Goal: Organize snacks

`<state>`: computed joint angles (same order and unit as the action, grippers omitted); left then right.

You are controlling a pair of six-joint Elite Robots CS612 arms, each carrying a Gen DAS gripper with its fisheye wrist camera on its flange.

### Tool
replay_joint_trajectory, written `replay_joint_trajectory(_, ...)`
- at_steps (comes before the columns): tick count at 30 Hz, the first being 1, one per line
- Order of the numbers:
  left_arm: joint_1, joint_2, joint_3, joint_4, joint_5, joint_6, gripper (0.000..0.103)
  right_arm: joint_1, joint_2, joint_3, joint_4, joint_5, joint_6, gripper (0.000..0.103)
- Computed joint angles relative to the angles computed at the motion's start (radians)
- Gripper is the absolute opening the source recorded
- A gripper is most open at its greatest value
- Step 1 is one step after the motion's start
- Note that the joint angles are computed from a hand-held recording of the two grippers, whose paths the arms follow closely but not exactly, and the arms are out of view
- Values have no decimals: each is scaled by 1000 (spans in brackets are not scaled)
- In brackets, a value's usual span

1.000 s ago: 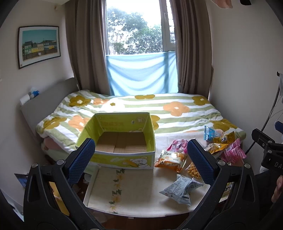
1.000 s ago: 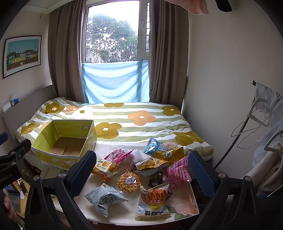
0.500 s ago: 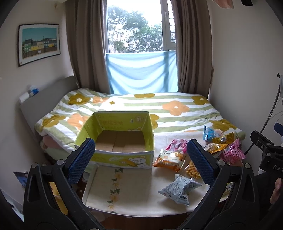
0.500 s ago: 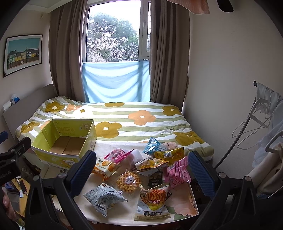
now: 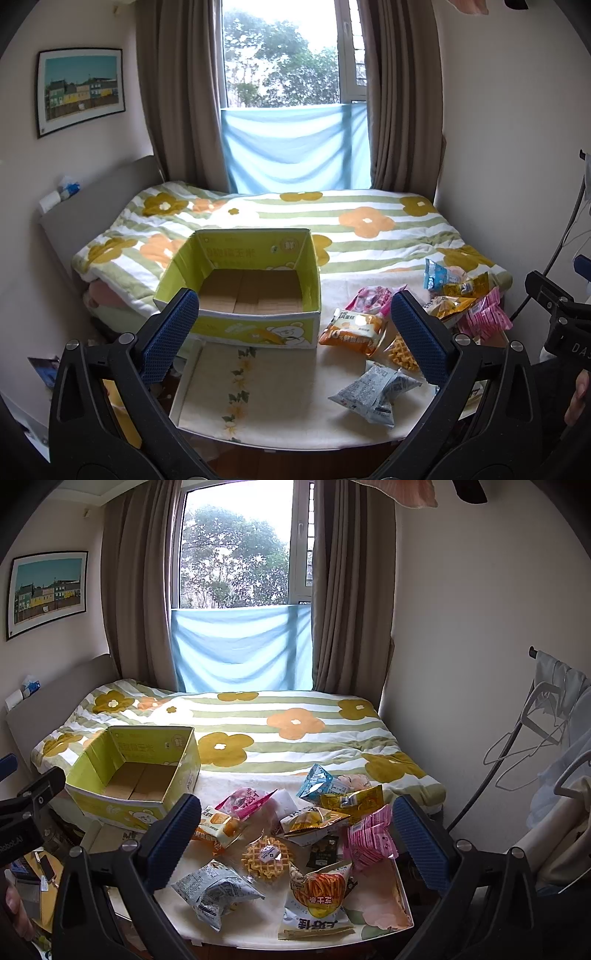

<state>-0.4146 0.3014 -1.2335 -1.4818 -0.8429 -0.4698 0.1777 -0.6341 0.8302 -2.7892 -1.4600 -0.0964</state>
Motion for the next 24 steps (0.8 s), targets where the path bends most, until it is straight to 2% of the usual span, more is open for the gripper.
replay_joint_trajectory(24, 0, 6, -8, 3, -2, 0, 103, 1, 0, -1, 3, -2, 1, 103)
